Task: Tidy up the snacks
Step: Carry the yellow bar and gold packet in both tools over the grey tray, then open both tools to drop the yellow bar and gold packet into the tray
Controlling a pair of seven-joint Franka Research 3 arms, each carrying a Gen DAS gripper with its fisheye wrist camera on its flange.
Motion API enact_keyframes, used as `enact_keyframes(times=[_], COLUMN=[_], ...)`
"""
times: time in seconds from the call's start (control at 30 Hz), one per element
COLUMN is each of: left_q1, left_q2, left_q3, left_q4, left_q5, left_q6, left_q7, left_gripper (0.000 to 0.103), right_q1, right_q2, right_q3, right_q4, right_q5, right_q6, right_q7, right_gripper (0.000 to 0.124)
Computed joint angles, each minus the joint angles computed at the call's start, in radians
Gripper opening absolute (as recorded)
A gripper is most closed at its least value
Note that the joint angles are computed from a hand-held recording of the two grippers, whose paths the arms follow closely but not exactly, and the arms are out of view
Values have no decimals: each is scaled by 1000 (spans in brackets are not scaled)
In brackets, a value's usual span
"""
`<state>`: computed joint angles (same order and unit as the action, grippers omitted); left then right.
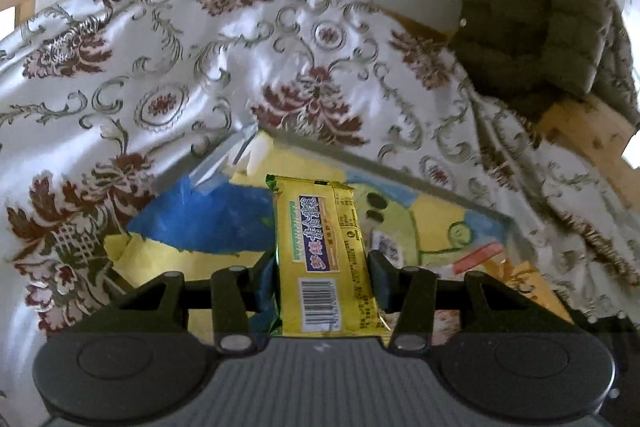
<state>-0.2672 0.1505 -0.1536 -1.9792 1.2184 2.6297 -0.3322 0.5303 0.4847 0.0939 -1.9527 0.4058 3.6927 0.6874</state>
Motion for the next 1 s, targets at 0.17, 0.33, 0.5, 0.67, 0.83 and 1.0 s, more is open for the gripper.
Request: enact_keyframes(times=[0.17, 0.33, 0.5, 0.67, 0.83, 1.0], left_q1=[-9, -21, -33, -42, -45, -50], left_q2=[37, 58, 66, 43, -8, -92], left_q3=[5, 12, 13, 9, -7, -43], left_q4=[27, 46, 54, 39, 9, -34], left_q5=[-24, -28, -52, -48, -41, 8], left_q6=[-29, -59, -78, -95, -126, -202], left_q7=[12, 6, 33, 12, 8, -34], left_gripper=[52, 52, 51, 58, 73, 93], right_q1=[-14, -29, -46, -83, -124, -179], right_q2=[-5, -7, -14, -35, -75, -142], right_q3=[9, 15, 20, 48, 82, 122], right_q4=[17, 30, 27, 8, -30, -81], right_q5=[4, -9, -38, -90, -156, -222], right_q6=[-51, -102, -146, -170, -158, -141], right_q7=[49, 106, 168, 230, 299, 414], right_gripper=[64, 64, 69, 81, 91, 101])
